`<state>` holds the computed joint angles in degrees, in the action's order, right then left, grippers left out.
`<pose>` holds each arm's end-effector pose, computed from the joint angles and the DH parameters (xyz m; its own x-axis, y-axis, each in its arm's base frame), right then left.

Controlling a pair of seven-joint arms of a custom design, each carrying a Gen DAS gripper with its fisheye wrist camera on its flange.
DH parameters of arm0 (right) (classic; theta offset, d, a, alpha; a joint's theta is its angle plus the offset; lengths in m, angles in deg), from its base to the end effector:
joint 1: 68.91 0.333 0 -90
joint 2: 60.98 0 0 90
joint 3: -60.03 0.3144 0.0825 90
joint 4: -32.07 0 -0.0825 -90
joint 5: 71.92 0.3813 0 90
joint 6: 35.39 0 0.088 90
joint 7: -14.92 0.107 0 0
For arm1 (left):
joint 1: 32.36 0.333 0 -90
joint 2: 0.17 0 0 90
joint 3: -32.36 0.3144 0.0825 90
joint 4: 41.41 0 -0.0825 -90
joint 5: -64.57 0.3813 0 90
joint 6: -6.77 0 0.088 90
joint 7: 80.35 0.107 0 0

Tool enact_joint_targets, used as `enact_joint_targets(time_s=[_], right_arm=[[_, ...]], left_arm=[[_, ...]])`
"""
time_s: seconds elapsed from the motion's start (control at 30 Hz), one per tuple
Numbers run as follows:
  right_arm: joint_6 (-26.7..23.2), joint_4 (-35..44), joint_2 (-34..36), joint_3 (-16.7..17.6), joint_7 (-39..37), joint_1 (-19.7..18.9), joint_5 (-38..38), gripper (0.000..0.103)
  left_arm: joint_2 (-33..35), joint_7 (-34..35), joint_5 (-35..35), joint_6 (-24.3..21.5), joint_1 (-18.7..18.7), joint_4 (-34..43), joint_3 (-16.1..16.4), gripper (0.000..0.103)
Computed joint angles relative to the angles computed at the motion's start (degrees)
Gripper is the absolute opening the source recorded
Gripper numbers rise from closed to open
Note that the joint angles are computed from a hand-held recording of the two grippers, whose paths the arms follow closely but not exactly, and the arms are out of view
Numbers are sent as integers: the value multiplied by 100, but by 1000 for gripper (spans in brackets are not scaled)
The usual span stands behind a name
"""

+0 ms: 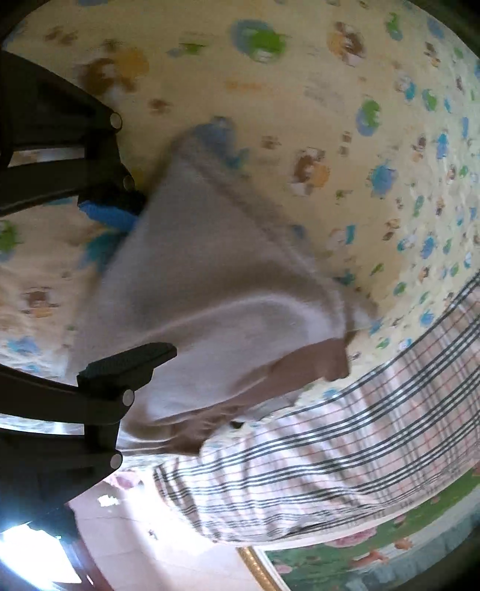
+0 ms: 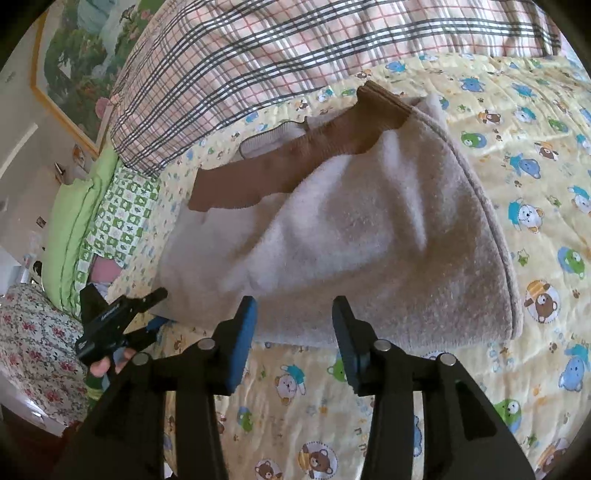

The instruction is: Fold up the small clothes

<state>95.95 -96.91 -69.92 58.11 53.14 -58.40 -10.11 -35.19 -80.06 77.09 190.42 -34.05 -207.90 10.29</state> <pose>0.5085 0.0962 0.4595 0.4681 -0.6844 -0.5591 -0.8347 -0.1347 -0.5340 0.3315 -0.1661 0.4296 0.4562 -0.5687 0.6845 -0.4578 -0.8095 -0.3675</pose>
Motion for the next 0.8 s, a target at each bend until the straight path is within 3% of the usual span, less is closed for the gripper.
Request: enact_joint_targets(time_s=[0.07,0.13,0.23,0.4,0.6,0.73,0.8], right_arm=[[-5,62,60,0,18,-2,13,45],[-35,161,146,-2,19,-13,36,45],[-18,319,296,7,-14,-49,46,45],[-126,825,705,13,-50,-170,201,45],[-617,1684,1347,115,28,-404,313,45],[-1261,2265,1792,218,163,-608,438,47],[-1784,2603,2101,295,241,-747,573,56]], left_arm=[[100,56,87,-71,286,140,-119,51],[181,117,223,-188,582,316,-290,24],[159,217,574,-366,1003,616,-623,12],[411,495,1234,-523,1202,1429,-978,8],[1289,685,1940,-251,1423,2482,-1549,7],[2079,620,2581,-394,1707,3193,-2150,7],[2486,418,2907,-476,1840,3426,-2372,7]])
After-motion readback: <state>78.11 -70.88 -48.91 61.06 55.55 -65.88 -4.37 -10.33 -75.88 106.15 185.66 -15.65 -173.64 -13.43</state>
